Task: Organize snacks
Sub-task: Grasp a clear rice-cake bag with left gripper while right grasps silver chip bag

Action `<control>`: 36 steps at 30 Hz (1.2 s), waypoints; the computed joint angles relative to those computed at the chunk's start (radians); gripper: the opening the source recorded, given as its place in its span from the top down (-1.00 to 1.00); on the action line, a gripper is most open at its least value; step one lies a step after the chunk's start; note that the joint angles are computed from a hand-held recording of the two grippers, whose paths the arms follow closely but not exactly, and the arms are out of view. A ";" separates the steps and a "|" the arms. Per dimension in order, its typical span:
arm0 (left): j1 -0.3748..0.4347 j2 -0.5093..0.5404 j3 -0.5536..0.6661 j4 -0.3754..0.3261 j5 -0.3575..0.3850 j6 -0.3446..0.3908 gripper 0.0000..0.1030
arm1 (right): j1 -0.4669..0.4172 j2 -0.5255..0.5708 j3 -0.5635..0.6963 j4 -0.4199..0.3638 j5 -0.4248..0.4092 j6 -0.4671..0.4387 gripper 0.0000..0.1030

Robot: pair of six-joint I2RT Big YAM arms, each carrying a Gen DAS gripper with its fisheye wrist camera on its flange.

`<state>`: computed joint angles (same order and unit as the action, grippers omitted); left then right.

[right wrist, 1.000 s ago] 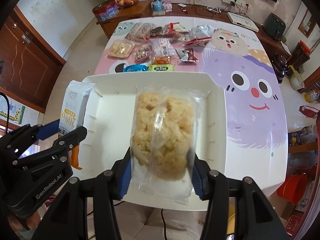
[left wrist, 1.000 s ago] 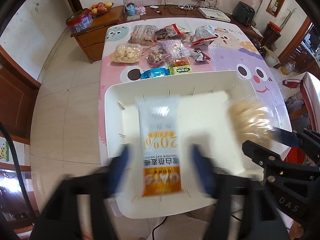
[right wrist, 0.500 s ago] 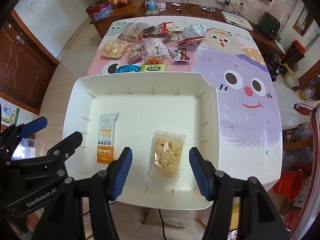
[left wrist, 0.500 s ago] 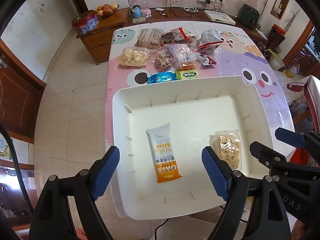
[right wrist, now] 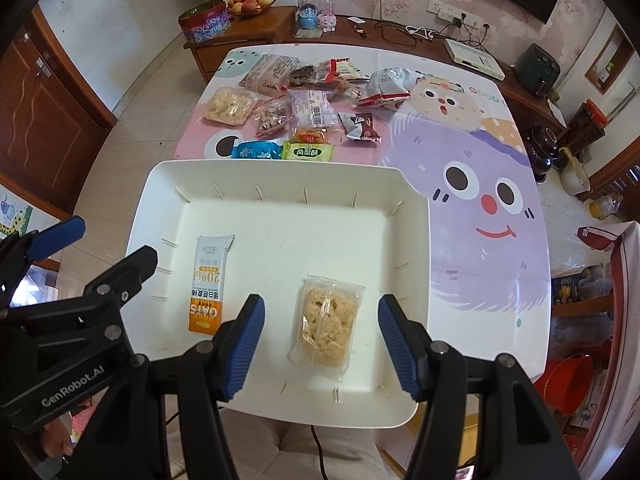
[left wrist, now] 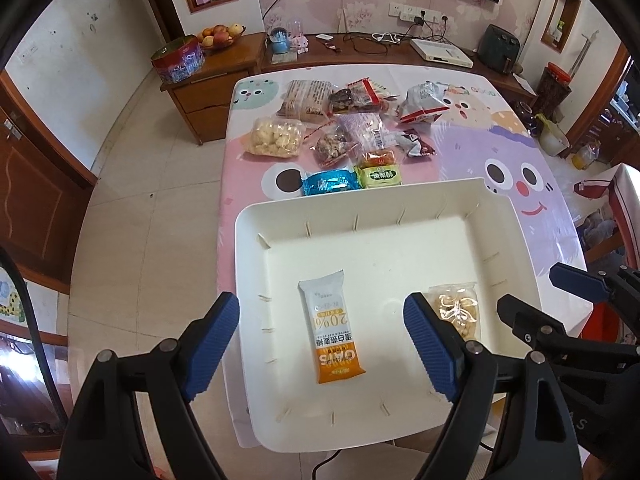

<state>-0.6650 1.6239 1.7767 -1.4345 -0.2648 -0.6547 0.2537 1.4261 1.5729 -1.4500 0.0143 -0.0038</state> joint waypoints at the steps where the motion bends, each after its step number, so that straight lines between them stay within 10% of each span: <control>1: 0.001 0.000 0.002 0.001 -0.003 0.003 -0.62 | 0.000 0.001 0.002 0.001 0.003 -0.003 -0.16; 23: 0.079 -0.021 0.054 0.123 -0.038 0.203 -0.62 | -0.074 0.098 0.174 0.035 -0.030 -0.036 -0.16; 36: 0.229 0.320 0.708 -0.128 -0.016 0.240 -0.64 | -0.157 0.424 0.783 -0.048 -0.045 -0.105 -0.40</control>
